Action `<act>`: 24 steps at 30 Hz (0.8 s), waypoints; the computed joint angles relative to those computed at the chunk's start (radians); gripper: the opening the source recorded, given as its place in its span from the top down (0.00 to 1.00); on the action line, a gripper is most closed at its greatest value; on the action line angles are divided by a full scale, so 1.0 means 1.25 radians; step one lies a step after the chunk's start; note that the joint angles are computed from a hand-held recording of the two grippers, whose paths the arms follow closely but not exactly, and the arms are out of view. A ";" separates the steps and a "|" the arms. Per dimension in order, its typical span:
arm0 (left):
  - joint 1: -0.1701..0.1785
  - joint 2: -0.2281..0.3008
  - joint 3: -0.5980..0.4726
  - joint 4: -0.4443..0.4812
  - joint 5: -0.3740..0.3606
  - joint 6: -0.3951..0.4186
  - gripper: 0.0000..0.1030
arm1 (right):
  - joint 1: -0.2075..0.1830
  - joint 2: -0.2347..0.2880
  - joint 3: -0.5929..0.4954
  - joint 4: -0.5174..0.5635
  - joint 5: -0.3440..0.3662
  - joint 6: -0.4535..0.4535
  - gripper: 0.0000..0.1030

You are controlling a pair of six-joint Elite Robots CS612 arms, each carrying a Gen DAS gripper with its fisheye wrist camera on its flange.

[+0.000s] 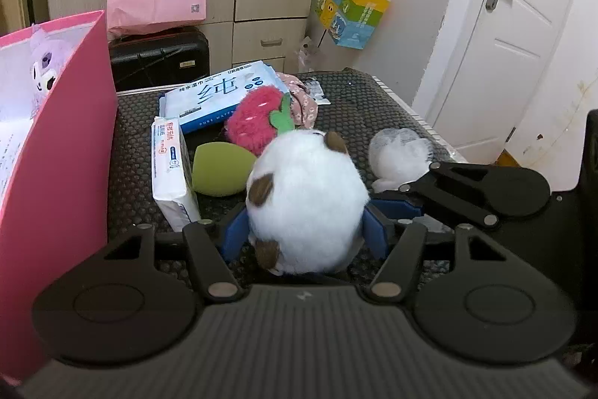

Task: Organize soft objects
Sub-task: 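Grasp the white round plush with brown ears using the left gripper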

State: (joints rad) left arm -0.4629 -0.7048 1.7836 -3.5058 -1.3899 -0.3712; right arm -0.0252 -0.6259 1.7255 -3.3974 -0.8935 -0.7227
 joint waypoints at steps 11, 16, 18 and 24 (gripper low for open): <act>0.007 -0.048 0.036 0.044 -0.045 -0.056 0.39 | -0.008 -0.040 0.041 0.039 0.045 -0.038 0.42; 0.015 -0.064 0.054 0.057 -0.077 -0.067 0.39 | -0.009 -0.057 0.055 0.083 0.055 -0.041 0.42; 0.019 -0.070 0.061 0.060 -0.093 -0.071 0.39 | -0.010 -0.063 0.060 0.101 0.060 -0.041 0.42; 0.028 -0.090 0.084 0.071 -0.140 -0.079 0.39 | -0.012 -0.086 0.072 0.176 0.073 -0.050 0.42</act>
